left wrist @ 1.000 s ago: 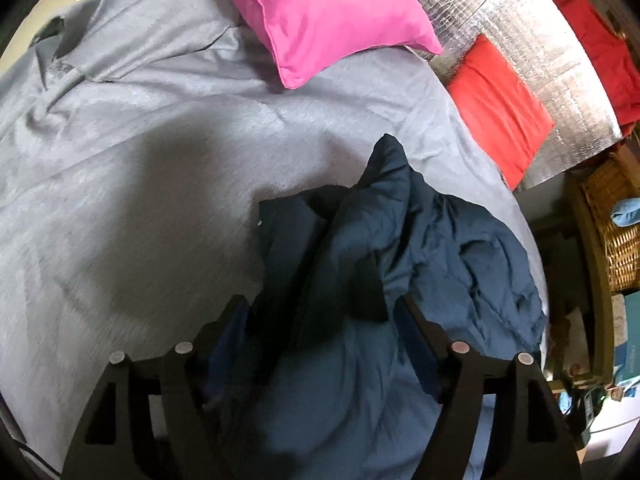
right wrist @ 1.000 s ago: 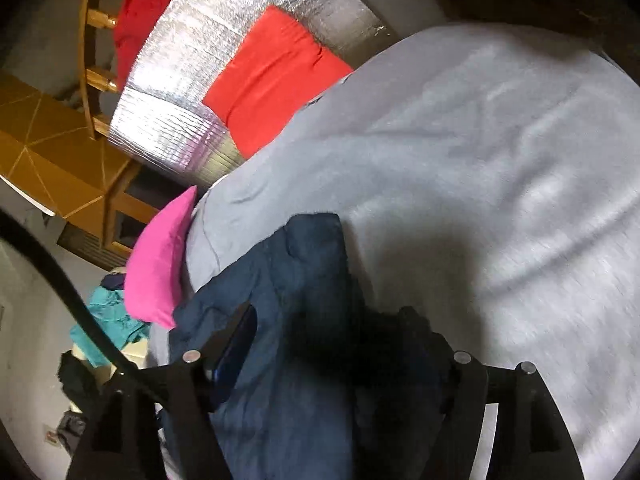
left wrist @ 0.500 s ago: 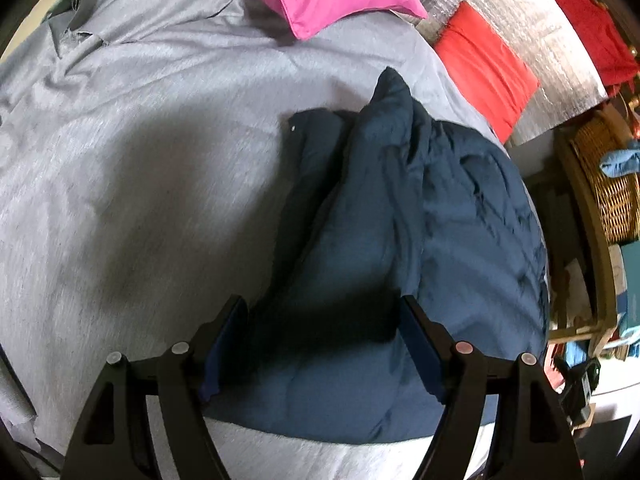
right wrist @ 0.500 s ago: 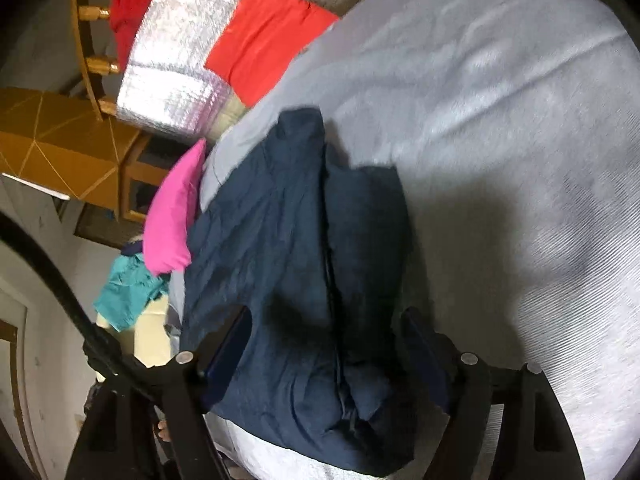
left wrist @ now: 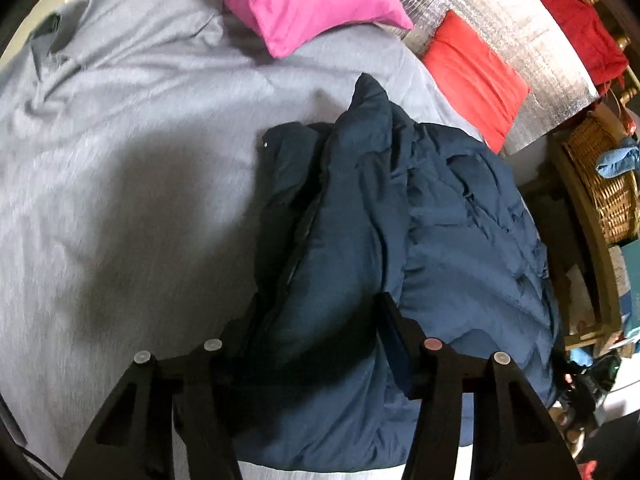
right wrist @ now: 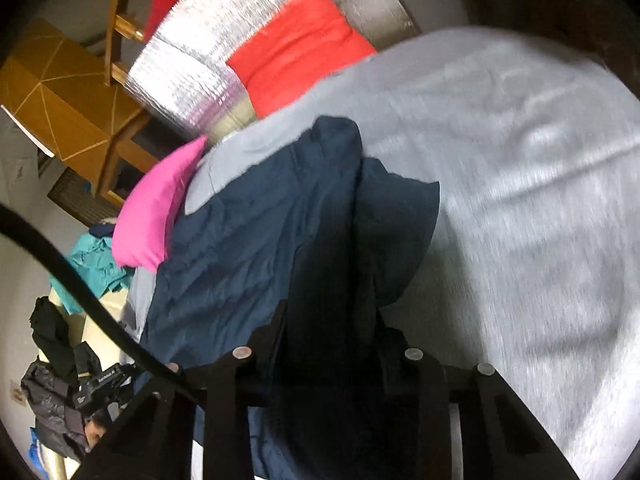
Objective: Fold large clothes
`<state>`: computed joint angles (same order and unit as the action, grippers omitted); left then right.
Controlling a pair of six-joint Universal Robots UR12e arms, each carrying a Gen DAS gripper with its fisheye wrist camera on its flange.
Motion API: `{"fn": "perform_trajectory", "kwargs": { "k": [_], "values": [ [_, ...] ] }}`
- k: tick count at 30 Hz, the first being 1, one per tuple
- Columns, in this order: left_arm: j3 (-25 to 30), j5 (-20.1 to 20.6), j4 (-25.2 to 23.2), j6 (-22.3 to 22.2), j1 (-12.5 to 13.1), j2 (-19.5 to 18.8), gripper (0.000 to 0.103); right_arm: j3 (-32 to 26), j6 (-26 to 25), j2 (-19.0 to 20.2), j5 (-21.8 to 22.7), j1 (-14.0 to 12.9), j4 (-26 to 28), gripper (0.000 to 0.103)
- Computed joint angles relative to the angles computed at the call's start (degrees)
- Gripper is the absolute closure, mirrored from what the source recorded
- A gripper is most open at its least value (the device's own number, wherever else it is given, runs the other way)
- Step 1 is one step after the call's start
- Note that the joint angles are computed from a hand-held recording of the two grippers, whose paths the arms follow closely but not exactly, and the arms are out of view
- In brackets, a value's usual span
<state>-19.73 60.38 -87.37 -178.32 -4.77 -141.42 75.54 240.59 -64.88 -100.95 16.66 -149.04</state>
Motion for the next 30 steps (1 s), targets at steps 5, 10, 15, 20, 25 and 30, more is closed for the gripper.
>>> {"fn": "perform_trajectory", "kwargs": {
  "k": [5,10,15,20,25,30],
  "values": [
    [-2.65,0.24,1.08,-0.22,0.06,1.38,0.044,1.57,4.11,-0.16,3.48,-0.98,1.44,0.055],
    [-10.35,1.76,6.25,0.44,0.39,6.1,0.042,5.36,7.2,-3.1,2.2,-0.46,-3.52,0.034],
    [-23.8,4.74,23.31,-2.2,0.96,13.58,0.032,9.63,10.79,-5.99,-3.12,1.17,-10.84,0.03],
    [-30.94,-0.05,27.13,-4.86,2.0,17.63,0.025,11.63,12.9,-6.55,-2.51,2.57,-16.67,0.027],
    [-31.75,-6.0,19.11,-4.87,2.33,18.07,0.025,10.01,16.05,-4.26,4.11,3.32,-16.43,0.027],
    [-30.33,-11.33,14.5,-11.38,2.61,16.41,0.023,8.3,20.47,-2.09,6.69,2.9,-14.24,0.027]
  ]
}}
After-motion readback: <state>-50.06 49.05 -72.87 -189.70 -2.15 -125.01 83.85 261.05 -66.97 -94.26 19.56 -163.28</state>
